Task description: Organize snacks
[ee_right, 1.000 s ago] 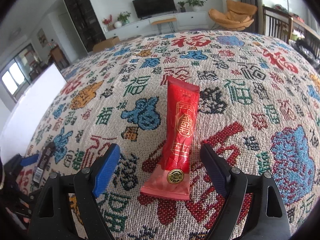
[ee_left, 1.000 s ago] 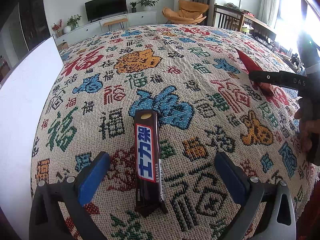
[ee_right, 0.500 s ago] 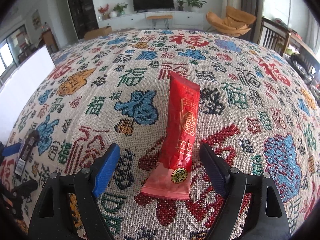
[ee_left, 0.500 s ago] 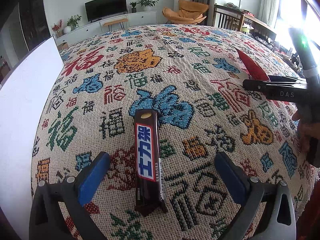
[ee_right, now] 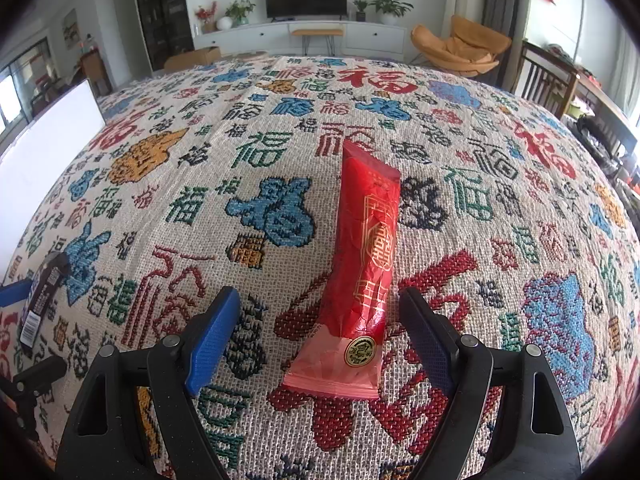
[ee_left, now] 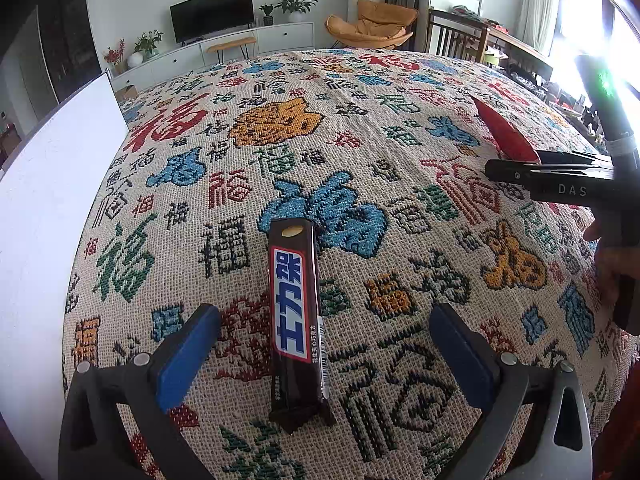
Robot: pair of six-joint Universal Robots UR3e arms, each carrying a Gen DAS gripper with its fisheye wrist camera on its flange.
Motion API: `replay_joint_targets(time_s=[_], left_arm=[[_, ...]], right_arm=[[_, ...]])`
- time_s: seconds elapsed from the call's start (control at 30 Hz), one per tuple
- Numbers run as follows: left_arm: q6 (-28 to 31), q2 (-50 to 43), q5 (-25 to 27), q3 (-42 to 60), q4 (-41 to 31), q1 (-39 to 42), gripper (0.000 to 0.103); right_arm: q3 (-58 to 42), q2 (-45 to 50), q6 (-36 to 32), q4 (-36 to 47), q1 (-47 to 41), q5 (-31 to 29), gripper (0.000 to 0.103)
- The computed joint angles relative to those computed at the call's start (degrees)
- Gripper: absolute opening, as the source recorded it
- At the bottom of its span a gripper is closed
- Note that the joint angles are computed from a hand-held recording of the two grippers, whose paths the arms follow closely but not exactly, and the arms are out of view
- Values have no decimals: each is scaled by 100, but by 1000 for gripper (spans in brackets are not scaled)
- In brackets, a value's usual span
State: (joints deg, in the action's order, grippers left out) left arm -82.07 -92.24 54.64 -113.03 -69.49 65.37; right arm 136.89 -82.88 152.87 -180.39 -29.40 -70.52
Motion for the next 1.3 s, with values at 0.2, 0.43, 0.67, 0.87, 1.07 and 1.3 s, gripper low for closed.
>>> replay_joint_targets(time_s=[0.2, 0.43, 0.67, 0.87, 1.07, 1.3], left_arm=[[9, -2, -1, 6, -8, 9, 103], [9, 0, -2, 3, -8, 8, 103], [12, 4, -4, -9, 1, 10, 103], [25, 8, 9, -19, 2, 16, 103], [63, -694, 617, 1508, -1271, -325, 103], [-389, -939, 564, 2050, -1561, -331, 87]], right_arm=[[-1, 3, 2, -1, 2, 0, 84], [0, 5, -2, -6, 0, -3, 84], [1, 8, -1, -8, 0, -3, 84], [-3, 14, 17, -14, 18, -14, 84], [-499, -234, -423, 1332, -71, 152, 87], [-3029, -222, 4, 5915, -1040, 1089, 85]])
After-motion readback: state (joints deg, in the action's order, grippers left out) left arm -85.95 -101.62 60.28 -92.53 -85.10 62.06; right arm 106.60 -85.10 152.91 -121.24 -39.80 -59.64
